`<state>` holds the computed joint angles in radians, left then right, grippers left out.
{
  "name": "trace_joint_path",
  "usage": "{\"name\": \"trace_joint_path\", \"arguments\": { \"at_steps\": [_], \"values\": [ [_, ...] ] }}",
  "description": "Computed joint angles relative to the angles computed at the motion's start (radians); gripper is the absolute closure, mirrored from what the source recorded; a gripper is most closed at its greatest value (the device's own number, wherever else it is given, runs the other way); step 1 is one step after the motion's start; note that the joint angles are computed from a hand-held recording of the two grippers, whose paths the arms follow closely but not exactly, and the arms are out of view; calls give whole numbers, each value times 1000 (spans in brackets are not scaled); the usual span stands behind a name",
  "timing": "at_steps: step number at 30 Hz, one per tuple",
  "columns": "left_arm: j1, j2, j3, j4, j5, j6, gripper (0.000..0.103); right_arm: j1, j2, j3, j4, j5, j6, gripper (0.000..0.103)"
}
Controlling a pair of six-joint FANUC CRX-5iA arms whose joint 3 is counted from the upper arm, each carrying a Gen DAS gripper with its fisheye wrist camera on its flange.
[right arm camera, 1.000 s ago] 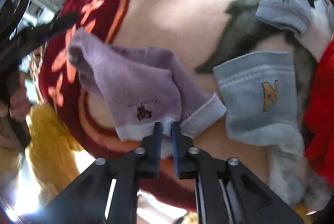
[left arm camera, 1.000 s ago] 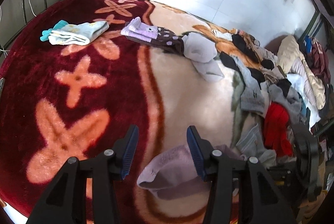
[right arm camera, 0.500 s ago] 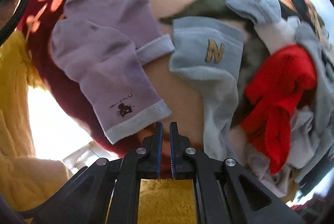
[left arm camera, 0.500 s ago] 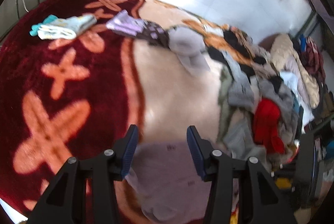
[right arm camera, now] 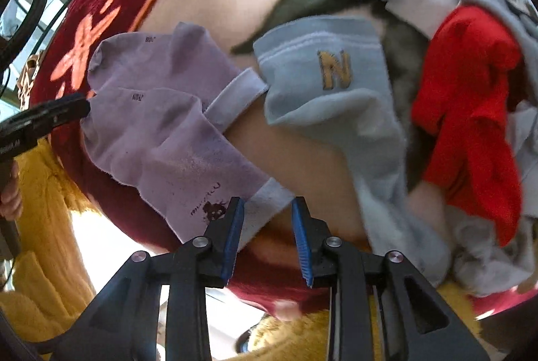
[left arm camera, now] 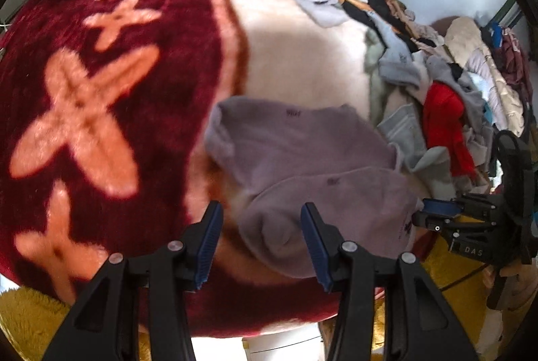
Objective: Organize soft objects
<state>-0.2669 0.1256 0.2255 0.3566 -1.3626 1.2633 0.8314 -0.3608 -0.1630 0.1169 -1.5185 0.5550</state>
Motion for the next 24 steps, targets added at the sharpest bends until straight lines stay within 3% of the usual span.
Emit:
{"name": "trace_joint_path", "arguments": {
  "at_steps": [3,7,13,15,16,19,24],
  "values": [
    [-18,-1,11,-66,4,30,52,8,-19,-53,10,46,-72,64],
    [-18,-1,-5,-51,9,30,52,27,-97,-138,41,129,-211,60],
    [-39,-6,-24,-41,11,20,56,105,-98,-165,128,108,-337,60],
    [-45,-9,-28,-29,7,-3,81,140,-104,-177,163,100,-363,68],
    [-48,-10,-28,-21,-5,-32,85,151,-105,-179,173,108,-375,76],
    [-59,-34,-41,-24,10,-78,90,159,-134,-194,170,155,-407,98],
    [-48,-78,-60,4,55,-105,90,229,-178,-210,232,136,-487,98]
  ]
}}
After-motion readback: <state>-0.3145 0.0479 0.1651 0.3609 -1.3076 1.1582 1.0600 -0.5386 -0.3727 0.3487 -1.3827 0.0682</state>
